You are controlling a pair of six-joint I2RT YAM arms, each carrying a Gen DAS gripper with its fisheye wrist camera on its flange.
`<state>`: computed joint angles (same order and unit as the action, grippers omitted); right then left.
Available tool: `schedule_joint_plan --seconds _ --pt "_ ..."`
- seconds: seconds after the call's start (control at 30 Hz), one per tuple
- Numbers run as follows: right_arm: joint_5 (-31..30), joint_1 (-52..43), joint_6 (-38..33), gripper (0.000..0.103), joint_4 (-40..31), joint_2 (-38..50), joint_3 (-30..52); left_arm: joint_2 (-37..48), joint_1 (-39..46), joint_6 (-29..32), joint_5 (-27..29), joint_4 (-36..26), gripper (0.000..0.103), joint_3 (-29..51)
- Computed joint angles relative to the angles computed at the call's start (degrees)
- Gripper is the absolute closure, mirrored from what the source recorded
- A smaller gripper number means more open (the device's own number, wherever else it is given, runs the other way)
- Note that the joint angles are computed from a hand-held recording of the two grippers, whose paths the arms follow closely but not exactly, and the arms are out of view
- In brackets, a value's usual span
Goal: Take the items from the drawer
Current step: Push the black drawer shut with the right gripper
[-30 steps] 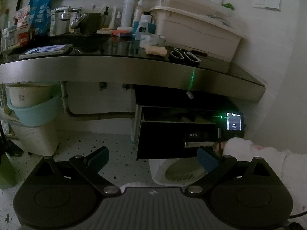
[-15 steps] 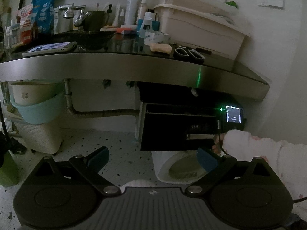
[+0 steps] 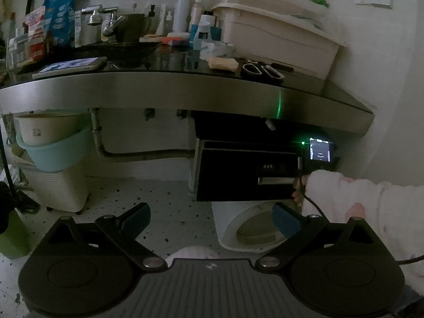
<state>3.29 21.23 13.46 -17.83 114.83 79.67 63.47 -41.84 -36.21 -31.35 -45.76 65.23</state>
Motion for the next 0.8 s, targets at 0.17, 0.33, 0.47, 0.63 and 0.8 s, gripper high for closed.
schedule_joint_plan --seconds 0.17,0.33,0.47,0.63,0.8 --pt "-0.2 -0.3 -0.3 0.000 -0.5 1.9 2.5 -0.4 -0.3 -1.0 -0.4 -1.3 0.004 0.0" --pt "-0.3 -0.4 -0.5 0.000 -0.9 2.7 3.6 -0.8 -0.2 -1.7 -0.4 -2.4 0.004 0.0" --pt "0.1 -0.4 -0.1 0.000 -1.4 4.2 5.6 -0.9 -0.3 -1.9 -1.0 -2.9 0.004 0.4" --pt "0.5 -0.3 -1.4 0.000 -1.7 5.4 7.5 -0.6 -0.4 -1.8 -1.8 -3.8 0.004 1.0" --pt "0.1 -0.8 -2.1 0.000 -1.7 7.4 10.0 -0.1 0.5 -1.6 -1.0 -4.1 0.004 1.4"
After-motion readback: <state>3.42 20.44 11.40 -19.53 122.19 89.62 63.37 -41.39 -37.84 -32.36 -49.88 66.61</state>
